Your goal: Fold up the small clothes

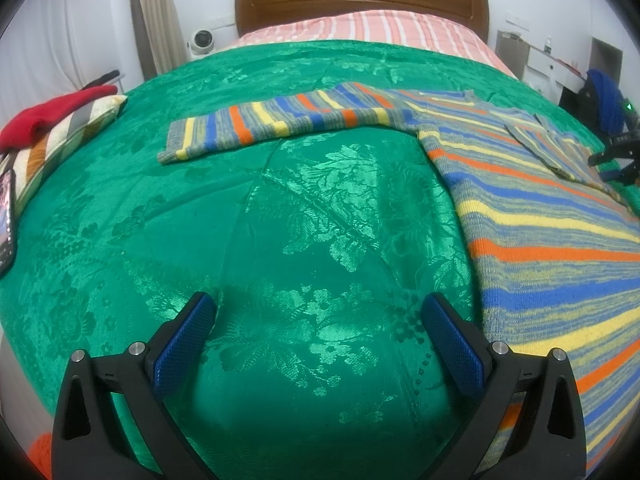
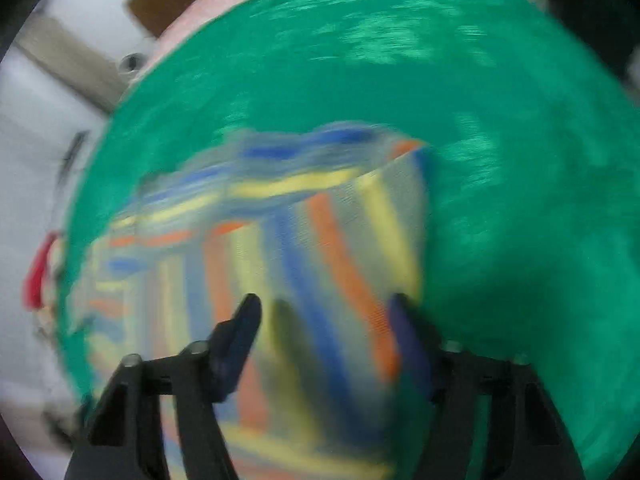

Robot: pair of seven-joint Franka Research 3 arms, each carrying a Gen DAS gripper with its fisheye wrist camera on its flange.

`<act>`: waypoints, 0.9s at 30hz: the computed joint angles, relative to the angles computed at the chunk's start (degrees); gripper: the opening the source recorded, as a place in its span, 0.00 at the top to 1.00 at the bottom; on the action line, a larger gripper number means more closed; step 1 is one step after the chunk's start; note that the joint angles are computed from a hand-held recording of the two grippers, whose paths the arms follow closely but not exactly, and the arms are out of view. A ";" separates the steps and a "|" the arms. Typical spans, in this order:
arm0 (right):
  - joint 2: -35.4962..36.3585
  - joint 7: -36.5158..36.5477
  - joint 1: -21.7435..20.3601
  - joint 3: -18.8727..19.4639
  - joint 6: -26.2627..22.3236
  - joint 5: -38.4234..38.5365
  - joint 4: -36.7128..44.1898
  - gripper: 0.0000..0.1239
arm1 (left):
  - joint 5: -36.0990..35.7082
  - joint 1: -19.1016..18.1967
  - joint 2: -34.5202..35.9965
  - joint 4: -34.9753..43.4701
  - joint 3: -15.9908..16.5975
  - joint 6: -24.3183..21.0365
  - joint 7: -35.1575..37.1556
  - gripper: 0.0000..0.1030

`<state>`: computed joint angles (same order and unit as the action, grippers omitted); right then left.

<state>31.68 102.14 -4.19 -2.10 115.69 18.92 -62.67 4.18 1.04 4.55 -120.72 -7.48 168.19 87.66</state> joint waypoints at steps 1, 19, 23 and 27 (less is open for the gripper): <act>-1.12 0.84 0.52 -0.65 3.10 -0.61 -2.33 0.57 | 0.13 -0.03 -0.01 -0.03 0.02 0.07 -0.14 0.00; -52.58 10.68 0.99 3.00 32.15 -25.18 -67.72 0.41 | 1.07 -0.07 0.23 0.22 0.09 0.12 -1.04 0.00; -59.32 18.03 -3.07 8.23 35.44 -29.92 -75.66 0.37 | 1.76 -0.14 0.10 -0.06 0.23 0.49 -1.69 0.00; -62.06 23.28 -6.67 12.59 36.11 -34.77 -78.29 0.32 | 2.43 -0.19 -0.05 -0.39 0.29 0.78 -2.41 0.00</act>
